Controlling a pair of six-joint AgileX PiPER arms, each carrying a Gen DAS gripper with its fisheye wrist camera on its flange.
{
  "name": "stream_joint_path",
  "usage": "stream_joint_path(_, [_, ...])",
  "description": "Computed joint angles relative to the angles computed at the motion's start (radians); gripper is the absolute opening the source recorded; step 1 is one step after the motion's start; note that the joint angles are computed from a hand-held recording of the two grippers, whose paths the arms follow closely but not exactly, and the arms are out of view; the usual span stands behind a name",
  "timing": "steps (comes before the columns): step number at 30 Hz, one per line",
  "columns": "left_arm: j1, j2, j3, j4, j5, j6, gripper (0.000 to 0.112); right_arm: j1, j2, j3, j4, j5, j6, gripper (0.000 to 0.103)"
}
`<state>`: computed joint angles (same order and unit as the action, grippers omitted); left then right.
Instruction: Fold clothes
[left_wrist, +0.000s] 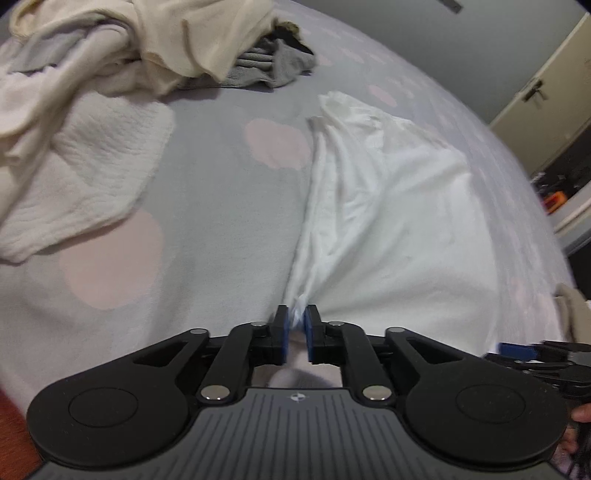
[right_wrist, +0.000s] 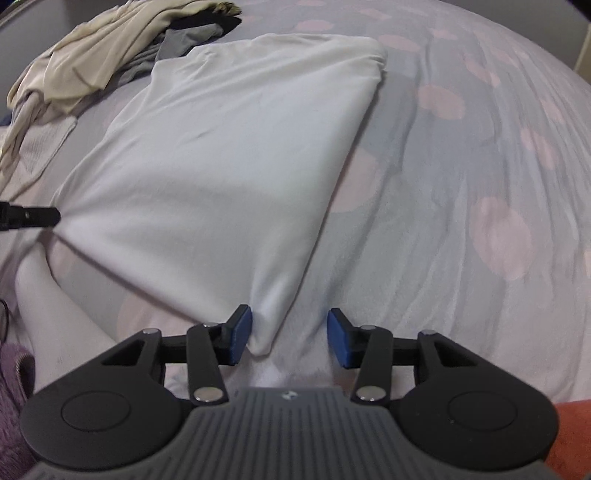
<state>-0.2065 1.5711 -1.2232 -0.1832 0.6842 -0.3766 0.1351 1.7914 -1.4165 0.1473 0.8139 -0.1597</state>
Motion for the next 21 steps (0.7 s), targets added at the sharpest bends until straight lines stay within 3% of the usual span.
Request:
stream_joint_path(4, [-0.020, -0.017, -0.012, 0.107, 0.022, -0.097, 0.020, -0.035, -0.051, 0.058, 0.094, -0.069, -0.064, 0.049])
stream_joint_path(8, [-0.021, -0.037, -0.012, 0.142, -0.004, -0.129, 0.020, -0.075, -0.099, 0.116, 0.230, -0.141, -0.148, 0.058])
stream_joint_path(14, [-0.024, -0.008, -0.062, 0.163, -0.045, -0.142, 0.040, -0.098, -0.095, 0.085, 0.355, -0.152, -0.212, 0.080])
stream_joint_path(15, [-0.024, 0.002, -0.077, 0.159, -0.046, -0.132, 0.041, -0.099, -0.090, 0.069, 0.363, -0.155, -0.210, 0.085])
stream_joint_path(21, [-0.035, 0.072, -0.176, 0.185, -0.051, -0.119, 0.046, -0.081, -0.004, -0.084, 0.234, -0.171, -0.081, 0.095])
